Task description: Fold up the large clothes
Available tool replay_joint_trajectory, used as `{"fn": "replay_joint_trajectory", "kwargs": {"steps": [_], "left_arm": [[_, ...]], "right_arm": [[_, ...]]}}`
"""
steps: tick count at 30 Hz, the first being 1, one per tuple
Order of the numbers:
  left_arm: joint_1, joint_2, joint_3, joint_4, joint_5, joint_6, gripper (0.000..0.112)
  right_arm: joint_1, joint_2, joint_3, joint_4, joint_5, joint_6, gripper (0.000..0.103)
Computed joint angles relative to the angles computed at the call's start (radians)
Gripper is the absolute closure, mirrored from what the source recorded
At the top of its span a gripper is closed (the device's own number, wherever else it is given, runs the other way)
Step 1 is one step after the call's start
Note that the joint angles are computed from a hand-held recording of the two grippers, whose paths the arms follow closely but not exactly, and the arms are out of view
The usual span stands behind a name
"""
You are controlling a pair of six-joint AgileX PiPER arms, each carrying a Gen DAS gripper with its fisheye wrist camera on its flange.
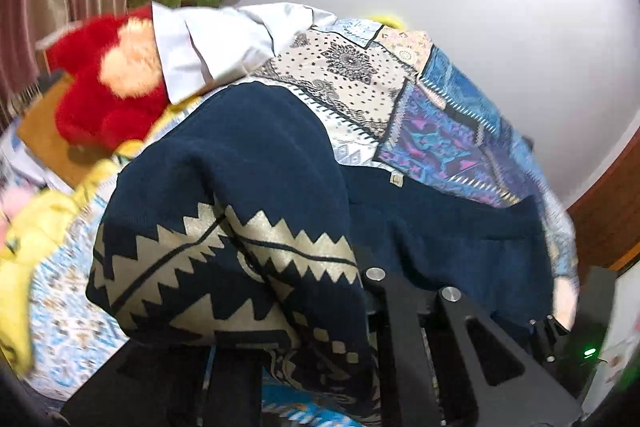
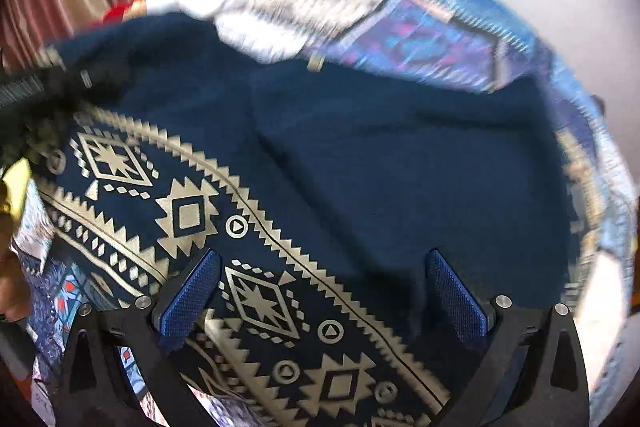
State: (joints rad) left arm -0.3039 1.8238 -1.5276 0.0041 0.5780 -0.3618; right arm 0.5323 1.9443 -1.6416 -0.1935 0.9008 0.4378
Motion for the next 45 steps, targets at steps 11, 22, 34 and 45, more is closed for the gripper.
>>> {"fn": "replay_joint_trajectory", "kwargs": {"steps": [11,22,34,45], "left_arm": [[-0.270,-0.025,-0.102,0.471,0.012,-0.189,0.102],[-0.597,0.075,-0.120,0.359,0.129,0.105,0.102],[-0.543,-0.112,0.053,0.057,0.248,0.424,0.051],[-0.312,-0.257,0.061,-0.063,0.270,0.500,0.022]], "right_arm": [[-0.107,-0.319,0.291,-0.016,-0.050,-0.020,0.001],[-0.527,-0.826,0.580,-0.027,0.068,-0.127,0.001],[-0.512,-0.980,0.624,0.080,0.164,-0.189,0.001],[-0.303,-0.798,0.463,0.166,0.071,-0.037,0.000]]}}
